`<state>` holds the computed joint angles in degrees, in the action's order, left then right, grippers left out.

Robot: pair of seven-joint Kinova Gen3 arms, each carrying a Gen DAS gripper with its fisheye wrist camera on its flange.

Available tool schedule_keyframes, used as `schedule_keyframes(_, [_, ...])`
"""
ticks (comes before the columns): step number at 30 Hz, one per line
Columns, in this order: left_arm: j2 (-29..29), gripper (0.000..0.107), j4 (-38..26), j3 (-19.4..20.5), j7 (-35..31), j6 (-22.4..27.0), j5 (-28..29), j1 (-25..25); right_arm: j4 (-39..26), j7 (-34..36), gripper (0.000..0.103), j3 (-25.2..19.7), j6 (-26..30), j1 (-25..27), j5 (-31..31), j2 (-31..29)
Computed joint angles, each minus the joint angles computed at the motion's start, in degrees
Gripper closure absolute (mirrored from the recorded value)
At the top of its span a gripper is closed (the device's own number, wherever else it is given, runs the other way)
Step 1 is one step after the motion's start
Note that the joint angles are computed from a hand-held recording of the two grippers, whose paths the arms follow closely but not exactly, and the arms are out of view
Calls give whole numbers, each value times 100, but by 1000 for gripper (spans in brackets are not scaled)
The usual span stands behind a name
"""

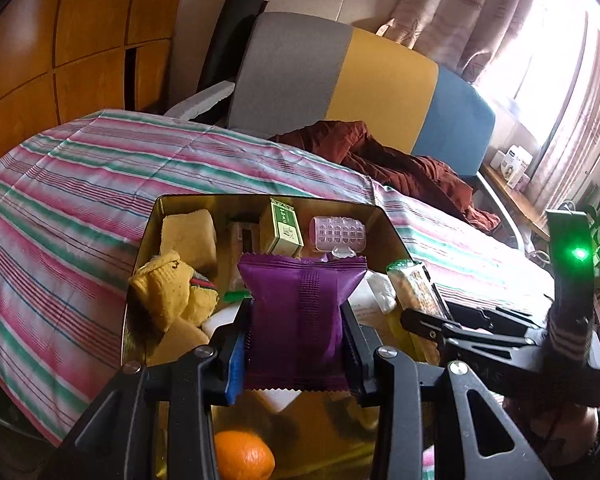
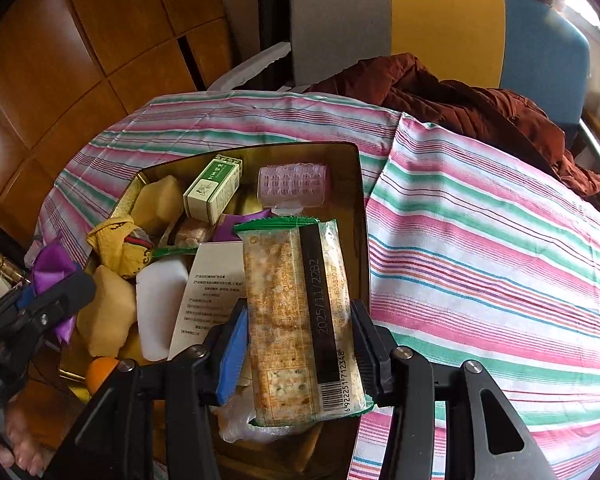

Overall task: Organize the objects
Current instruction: 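Lower both packets into the tray and open both grippers, then withdraw both grippers from the tray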

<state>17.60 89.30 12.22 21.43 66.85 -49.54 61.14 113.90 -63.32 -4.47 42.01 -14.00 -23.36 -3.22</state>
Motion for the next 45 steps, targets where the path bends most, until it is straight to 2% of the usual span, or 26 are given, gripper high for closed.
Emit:
schedule_keyframes(6, [25,62,64,-50,-53,-320,331,-264,3,111,53,32,0,45,-166,105])
schedule_keyframes(14, [130,60,51,-113,-137,-359,439,-227,53,190,53,-2,-33,87,-267,180])
schedule_keyframes(17, [118,57,107,-121,-238,-542,519,-280,79,182,53,-17,-42,88,-261,182])
schedule_keyframes(20, [81,57,137,-158,-75,-484,425,-167,113,170,53,-20,-45,89,-262,167])
schedule_keyframes(24, [-22,51,212,-119,190,-325,188,-20,166,148,45,2,-37,102,-269,81])
schedule_keyframes(27, [-42,51,168,-38,240,-136,139,27,211,196,42,27,-36,101,-318,-2])
schedule_keyframes(31, [42,51,-28,46,217,405,54,217,308,-46,32,-54,-166,3,-107,-183])
schedule_keyframes(38, [213,51,-416,95,214,1409,-94,617,535,-574,22,-148,-439,-209,350,-571])
schedule_keyframes(41, [297,50,-576,95,209,1725,-98,750,691,-817,21,-209,-571,-285,556,-767])
schedule_keyframes(43, [340,49,-666,88,208,1881,-85,822,792,-1028,15,-271,-666,-320,725,-879])
schedule_keyframes(45, [390,49,-746,79,197,2016,-99,900,922,-1238,14,-344,-789,-354,910,-1030])
